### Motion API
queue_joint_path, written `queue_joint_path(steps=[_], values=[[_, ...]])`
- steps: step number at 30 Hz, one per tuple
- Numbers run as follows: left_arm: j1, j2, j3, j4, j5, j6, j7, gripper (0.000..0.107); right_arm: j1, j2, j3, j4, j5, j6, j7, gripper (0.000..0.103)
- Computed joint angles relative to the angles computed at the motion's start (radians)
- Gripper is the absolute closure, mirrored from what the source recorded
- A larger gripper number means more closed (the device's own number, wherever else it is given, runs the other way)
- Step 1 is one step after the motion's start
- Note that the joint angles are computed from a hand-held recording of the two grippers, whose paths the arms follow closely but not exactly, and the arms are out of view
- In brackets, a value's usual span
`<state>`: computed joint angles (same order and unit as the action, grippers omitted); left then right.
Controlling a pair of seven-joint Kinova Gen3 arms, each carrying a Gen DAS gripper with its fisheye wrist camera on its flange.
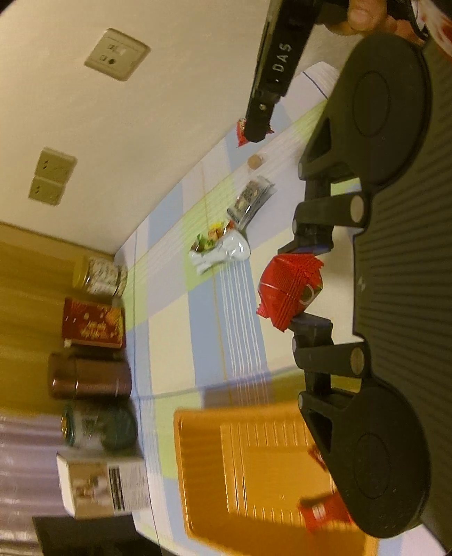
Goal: Organize snacks
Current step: 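Carry both candies over the orange tray and open both tools to release them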
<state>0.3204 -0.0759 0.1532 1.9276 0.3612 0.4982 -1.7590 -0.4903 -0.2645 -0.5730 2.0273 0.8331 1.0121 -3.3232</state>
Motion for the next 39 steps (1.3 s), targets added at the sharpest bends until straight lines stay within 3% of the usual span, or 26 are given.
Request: queue_joint_path(steps=[8,18,27,39], values=[[-0.048,-0.118,-0.054,0.045,-0.04,0.059,0.035,0.078,-0.069,0.07,-0.033,-0.081,0.043,0.012,-0.011,0.084],[-0.11,-0.194,-0.146,0.07,-0.049,0.108,-0.002,0.078,-0.213,0.192,0.033,-0.169,0.115,-0.011,0.001,0.084],[-0.159,-0.187,-0.206,0.074,-0.019,0.111,-0.084,0.078,-0.318,0.263,0.139,-0.225,0.135,-0.048,0.052,0.084],[-0.23,-0.084,-0.231,0.034,0.063,0.103,-0.216,0.078,-0.346,0.347,0.248,-0.274,0.135,-0.182,0.151,0.084]])
